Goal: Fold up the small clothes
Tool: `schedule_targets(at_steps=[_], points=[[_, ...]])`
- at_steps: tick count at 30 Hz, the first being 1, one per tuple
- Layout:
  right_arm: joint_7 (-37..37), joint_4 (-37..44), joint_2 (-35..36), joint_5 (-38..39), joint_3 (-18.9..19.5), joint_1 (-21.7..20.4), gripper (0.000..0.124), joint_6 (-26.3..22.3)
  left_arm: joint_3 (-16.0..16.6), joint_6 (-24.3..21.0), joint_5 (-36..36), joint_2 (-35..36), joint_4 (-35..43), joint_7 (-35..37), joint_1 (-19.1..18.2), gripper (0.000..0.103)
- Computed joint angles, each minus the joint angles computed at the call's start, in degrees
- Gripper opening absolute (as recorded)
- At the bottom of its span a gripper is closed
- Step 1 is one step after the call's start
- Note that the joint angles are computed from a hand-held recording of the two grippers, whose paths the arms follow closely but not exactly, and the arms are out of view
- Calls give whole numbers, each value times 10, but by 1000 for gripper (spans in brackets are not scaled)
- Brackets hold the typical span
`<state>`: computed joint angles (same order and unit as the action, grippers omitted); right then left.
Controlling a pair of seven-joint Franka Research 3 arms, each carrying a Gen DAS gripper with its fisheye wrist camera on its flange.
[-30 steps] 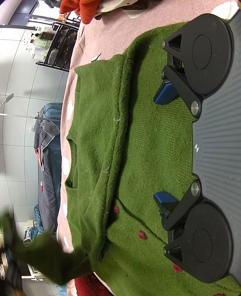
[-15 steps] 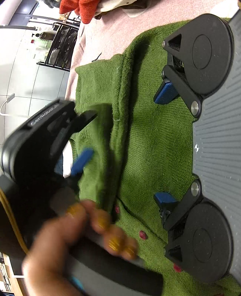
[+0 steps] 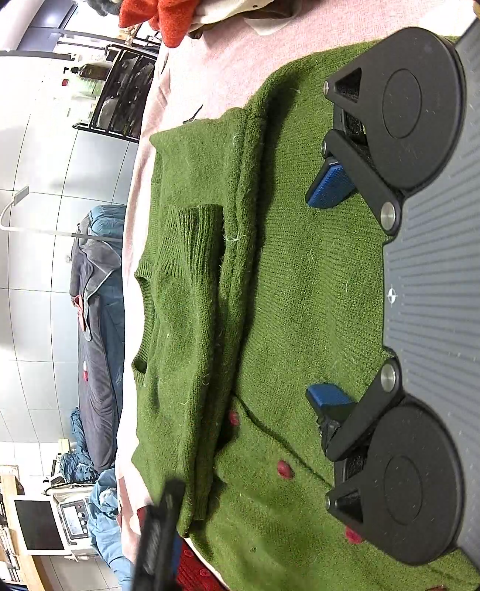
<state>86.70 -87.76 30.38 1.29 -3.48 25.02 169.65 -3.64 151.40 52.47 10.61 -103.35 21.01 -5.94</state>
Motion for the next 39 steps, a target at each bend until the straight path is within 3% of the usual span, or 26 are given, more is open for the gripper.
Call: schedule_targets(at_steps=[1,2,4,5,7,9,12,14,15,16,18,22,24,25,27,29,31,32,33,35,39], points=[[0,0,0,0,0,0,103,0,3,7,-13,-12,-17,1,9,76],[0,0,0,0,0,0,103,0,5,13,-28,-22,-34,5,18,71],[0,0,0,0,-1,1,103,0,4,26,-59,-28,-50,17,33,49],[1,0,0,-1,-2,2,103,0,4,33,-75,-29,-55,31,40,44],[2,1,0,-1,-3,3,103,0,6,28,-66,-17,-47,35,40,42],[2,0,0,-2,-3,2,103,-1,18,11,-13,-3,-29,-18,30,42],[2,0,0,-2,-2,2,103,-1,18,-9,-24,37,22,-13,27,42],[2,0,0,-2,-2,2,103,-1,27,-38,-14,57,50,-50,14,42],[2,0,0,-2,-2,2,103,-1,35,-53,-7,60,56,-83,8,43],[2,0,0,-2,-2,2,103,-1,38,-71,-6,62,62,-100,5,52],[2,0,0,-2,-2,2,103,-1,32,-72,-38,61,57,-98,18,60],[2,0,-1,-2,-2,2,103,-1,20,-75,-48,48,47,-27,19,59],[2,0,-1,-3,-3,2,103,-1,22,-90,-28,36,38,-42,8,60],[2,0,-1,-3,-3,3,103,-1,25,-80,-6,25,25,-73,3,64],[1,0,0,-1,-1,1,103,0,28,-19,45,5,-4,-132,5,67],[1,-1,-1,-1,-1,1,103,2,26,27,90,4,-5,-151,8,70],[-2,-5,-3,2,2,-1,103,9,19,57,84,25,16,-109,16,92],[-5,-7,-4,5,6,-4,103,13,14,75,58,40,26,-77,23,97],[-8,-9,-5,8,9,-6,103,15,11,80,31,56,38,-50,26,98],[-17,-19,-9,17,17,-13,103,27,-2,45,-44,90,69,22,28,101],[-49,-32,-18,39,41,-30,103,45,30,49,-41,103,77,6,0,103]])
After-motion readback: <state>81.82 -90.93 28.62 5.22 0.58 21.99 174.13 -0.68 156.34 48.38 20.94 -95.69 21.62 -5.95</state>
